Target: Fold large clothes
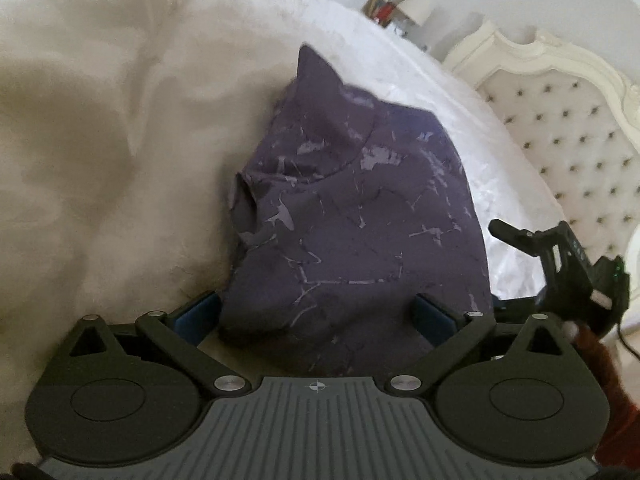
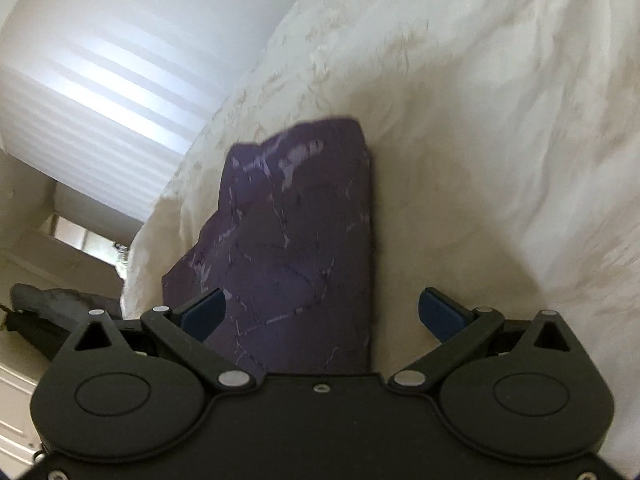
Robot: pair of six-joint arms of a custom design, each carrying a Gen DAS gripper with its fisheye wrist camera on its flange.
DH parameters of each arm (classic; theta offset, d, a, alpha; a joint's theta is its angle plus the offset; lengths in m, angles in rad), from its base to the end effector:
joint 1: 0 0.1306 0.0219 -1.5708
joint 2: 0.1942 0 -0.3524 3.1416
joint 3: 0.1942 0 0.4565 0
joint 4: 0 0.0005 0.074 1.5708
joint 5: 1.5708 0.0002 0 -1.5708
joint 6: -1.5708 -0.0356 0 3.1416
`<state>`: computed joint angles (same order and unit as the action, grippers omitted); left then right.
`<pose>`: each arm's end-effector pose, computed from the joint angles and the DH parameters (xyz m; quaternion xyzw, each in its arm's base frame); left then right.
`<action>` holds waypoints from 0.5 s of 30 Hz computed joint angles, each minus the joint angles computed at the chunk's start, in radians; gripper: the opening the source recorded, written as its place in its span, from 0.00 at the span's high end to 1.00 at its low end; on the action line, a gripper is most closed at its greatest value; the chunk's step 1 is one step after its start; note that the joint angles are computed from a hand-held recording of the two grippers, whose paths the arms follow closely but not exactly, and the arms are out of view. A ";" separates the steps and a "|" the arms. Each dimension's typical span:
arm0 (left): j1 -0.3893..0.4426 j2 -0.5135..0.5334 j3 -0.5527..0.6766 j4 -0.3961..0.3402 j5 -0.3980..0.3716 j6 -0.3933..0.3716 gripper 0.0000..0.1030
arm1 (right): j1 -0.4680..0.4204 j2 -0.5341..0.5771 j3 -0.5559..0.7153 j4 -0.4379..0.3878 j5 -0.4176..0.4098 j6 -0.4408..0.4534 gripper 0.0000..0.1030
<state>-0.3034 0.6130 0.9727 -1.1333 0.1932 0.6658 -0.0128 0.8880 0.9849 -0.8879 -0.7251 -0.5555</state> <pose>0.2682 -0.0916 0.4696 -0.1285 0.9090 -0.2586 0.3004 0.3817 0.0182 0.4142 0.1131 0.8679 0.4113 0.2545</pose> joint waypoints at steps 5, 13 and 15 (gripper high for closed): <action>0.057 0.063 -0.004 0.041 0.137 0.013 0.00 | 0.008 0.006 -0.033 0.088 -0.045 -0.076 0.00; 0.123 0.078 -0.030 0.096 0.269 0.020 0.01 | 0.070 0.056 -0.035 0.186 -0.083 -0.072 0.00; 0.133 0.076 -0.040 0.118 0.307 0.024 0.01 | 0.076 0.060 -0.024 0.166 -0.074 -0.053 0.00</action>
<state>-0.1705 0.6888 0.9330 -1.0156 0.5004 0.6894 0.0634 0.9475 0.9604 -0.7215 -0.7990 -0.6083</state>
